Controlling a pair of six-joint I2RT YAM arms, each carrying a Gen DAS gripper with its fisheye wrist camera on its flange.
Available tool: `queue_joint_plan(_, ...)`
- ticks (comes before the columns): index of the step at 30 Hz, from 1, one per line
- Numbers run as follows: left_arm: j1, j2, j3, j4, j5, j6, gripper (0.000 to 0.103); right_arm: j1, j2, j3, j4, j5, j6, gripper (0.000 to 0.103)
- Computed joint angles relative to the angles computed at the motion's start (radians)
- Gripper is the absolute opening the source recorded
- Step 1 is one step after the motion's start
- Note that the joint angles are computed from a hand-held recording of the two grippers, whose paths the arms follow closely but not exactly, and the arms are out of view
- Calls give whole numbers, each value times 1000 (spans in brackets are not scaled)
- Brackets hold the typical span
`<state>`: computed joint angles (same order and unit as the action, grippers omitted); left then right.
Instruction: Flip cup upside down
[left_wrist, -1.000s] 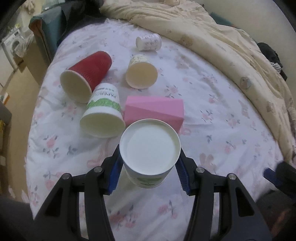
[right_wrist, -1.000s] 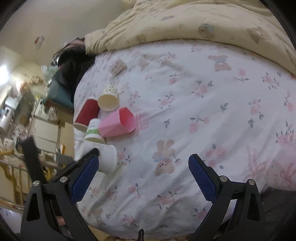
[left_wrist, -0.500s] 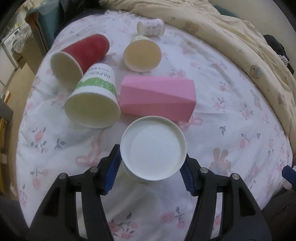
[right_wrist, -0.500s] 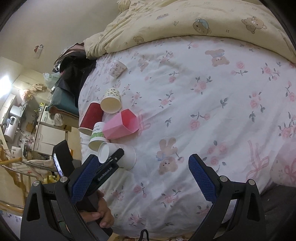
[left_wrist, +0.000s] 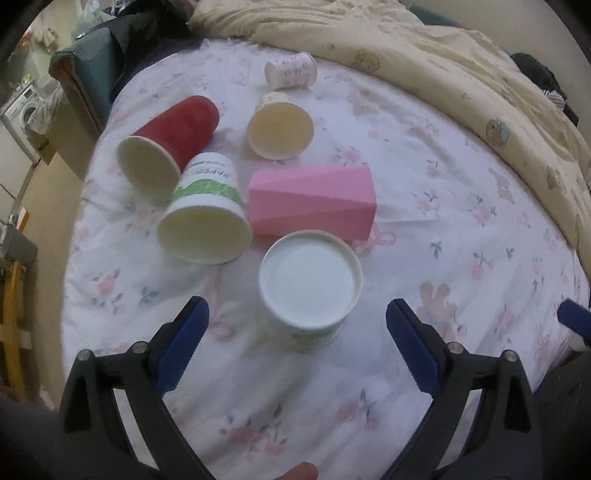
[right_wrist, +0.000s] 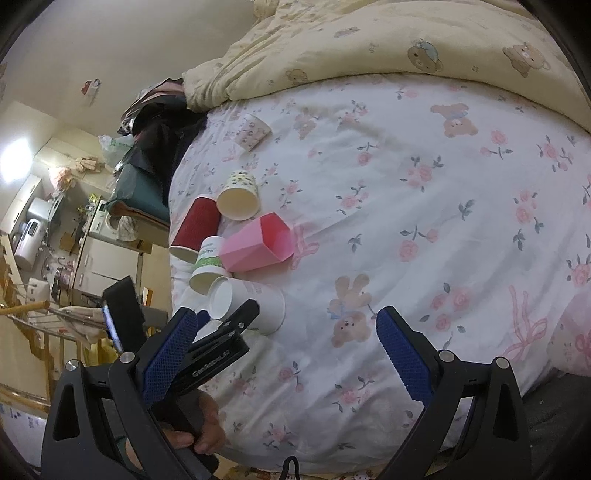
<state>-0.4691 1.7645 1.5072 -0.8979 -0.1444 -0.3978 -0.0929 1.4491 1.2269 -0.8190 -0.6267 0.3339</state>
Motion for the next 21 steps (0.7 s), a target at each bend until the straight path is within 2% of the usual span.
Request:
queue_joint_plan(14, 40, -265, -8, -96, -30, 42, 95, 18, -25, 0, 14, -6, -2, 100)
queue_joint_plan(18, 74, -359, -43, -96, -50, 32, 96, 37, -61, -8, 17, 39, -18, 100)
queue_joint_plan(20, 82, -396, -61, -101, -69, 36, 103, 53, -89, -14, 18, 74, -30, 100)
queue_joint_plan(21, 79, -429, -84, -96, -94, 41, 103, 64, -106, -16, 17, 99, -39, 100)
